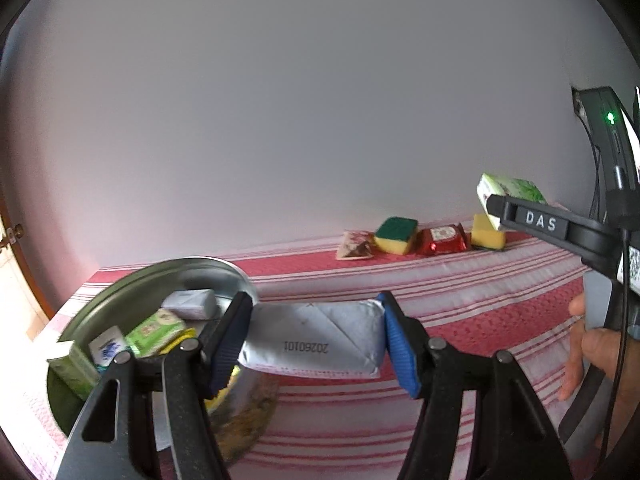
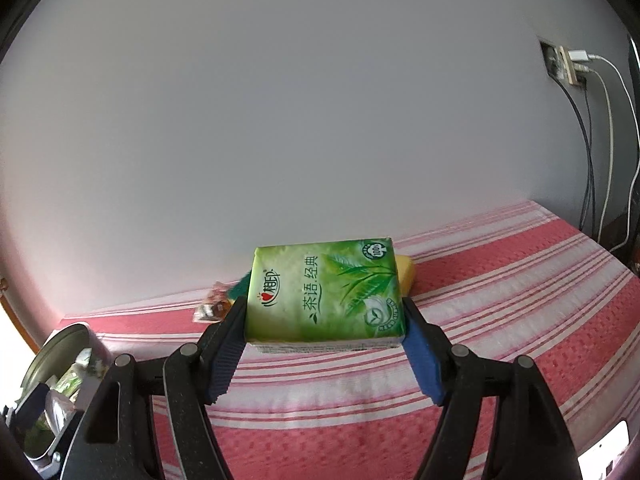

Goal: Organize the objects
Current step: 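Carry the green pack and white bar over the tin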

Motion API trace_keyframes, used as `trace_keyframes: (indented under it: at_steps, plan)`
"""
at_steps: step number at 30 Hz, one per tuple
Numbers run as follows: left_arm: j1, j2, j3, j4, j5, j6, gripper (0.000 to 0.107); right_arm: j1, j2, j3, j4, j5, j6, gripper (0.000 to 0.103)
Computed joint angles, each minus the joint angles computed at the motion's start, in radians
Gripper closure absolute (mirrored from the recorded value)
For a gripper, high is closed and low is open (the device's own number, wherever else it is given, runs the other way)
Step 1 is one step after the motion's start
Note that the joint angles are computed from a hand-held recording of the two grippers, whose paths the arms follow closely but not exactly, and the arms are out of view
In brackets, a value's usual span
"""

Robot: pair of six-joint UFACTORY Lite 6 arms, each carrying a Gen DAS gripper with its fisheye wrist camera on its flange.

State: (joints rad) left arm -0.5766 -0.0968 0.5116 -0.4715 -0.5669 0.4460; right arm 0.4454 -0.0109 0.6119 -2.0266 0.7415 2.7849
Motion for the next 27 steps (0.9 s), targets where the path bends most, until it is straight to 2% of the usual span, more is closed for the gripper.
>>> trace_keyframes:
  at_steps: [3,8,10,14,21,23,27]
  plan:
    - [0.054,-0.089,-0.062,0.057,0.004,-0.032,0.043,0.073,-0.005,0.011,0.036,0.03,-0.042,0.029]
    - [0.201,-0.234,-0.144,0.246,0.046,-0.172,0.043,0.247,0.034,0.093,0.095,0.089,-0.133,0.029]
    - [0.277,-0.287,-0.165,0.347,0.068,-0.253,0.043,0.324,0.064,0.143,0.119,0.123,-0.187,0.029]
    - [0.463,-0.348,-0.177,0.657,0.093,-0.51,0.043,0.411,0.136,0.252,0.117,0.118,-0.237,0.029]
    - [0.74,-0.29,-0.14,0.967,0.024,-0.747,0.043,0.508,0.346,0.565,0.171,0.05,-0.426,0.028]
    - [0.812,-0.237,-0.11,1.045,-0.002,-0.81,0.043,0.498,0.39,0.642,0.172,-0.01,-0.457,0.028]
    - [0.899,-0.105,-0.034,1.097,-0.046,-0.86,0.043,0.488,0.478,0.793,0.214,-0.093,-0.557,0.028]
